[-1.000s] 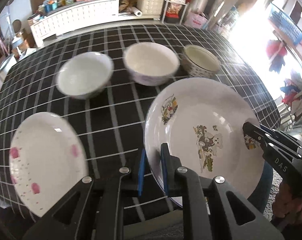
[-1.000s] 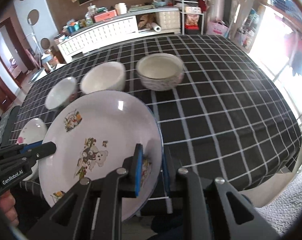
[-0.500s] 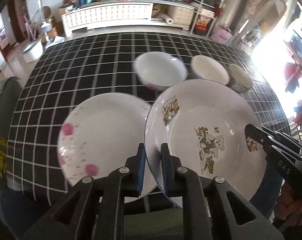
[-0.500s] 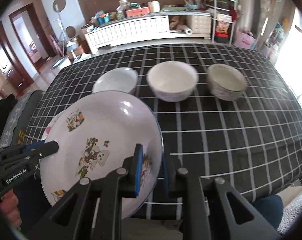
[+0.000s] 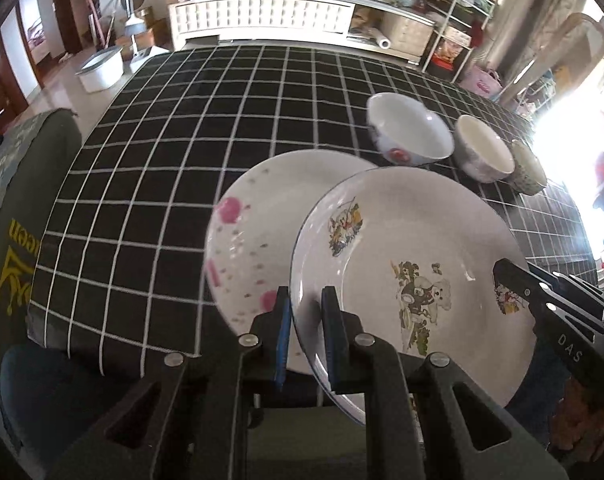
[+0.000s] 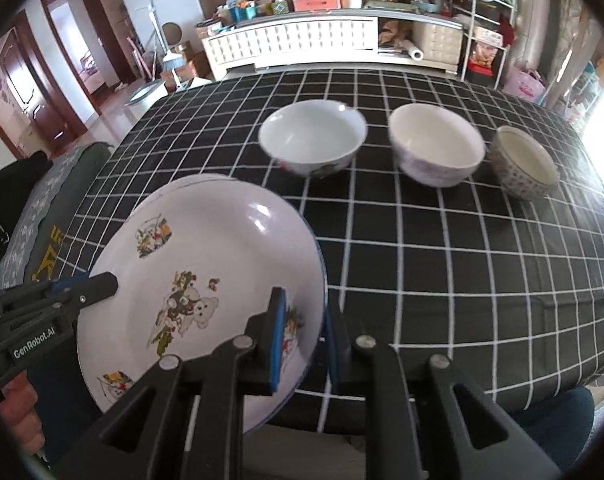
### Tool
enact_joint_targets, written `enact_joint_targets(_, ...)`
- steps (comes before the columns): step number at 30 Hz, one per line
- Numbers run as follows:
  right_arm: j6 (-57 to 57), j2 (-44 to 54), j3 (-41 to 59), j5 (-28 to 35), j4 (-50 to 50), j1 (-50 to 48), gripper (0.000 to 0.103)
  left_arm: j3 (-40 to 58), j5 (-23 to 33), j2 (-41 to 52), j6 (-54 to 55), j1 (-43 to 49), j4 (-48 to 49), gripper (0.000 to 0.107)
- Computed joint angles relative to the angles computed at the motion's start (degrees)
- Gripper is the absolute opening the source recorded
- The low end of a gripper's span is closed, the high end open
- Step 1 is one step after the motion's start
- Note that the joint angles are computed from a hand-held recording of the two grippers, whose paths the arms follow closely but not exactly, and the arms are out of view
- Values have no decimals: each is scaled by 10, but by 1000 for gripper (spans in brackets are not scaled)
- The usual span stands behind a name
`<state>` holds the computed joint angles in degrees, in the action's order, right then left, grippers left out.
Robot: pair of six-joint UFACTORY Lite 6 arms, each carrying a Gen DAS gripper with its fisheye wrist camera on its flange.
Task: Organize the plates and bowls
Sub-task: 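Lower the cartoon-print plate onto the pink-flowered plate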
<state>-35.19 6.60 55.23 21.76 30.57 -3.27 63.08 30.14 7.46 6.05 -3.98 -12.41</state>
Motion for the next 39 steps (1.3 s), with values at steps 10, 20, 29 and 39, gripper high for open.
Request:
enact_joint_targets(10,60,47,15,-16,-46,51,22,-23,-9,11,53,50,-33,13)
enact_joint_targets(20,117,83,46,-16,-100,67,22,15,1,49,74,70,-41,13)
enact_joint_targets(29,202,131,98,4,-166,82,22,80,16,121,101,79,-60,13)
enact_joint_targets(39,244,188,164,32,-199,85,22,153,36,184,119,86,-68,13)
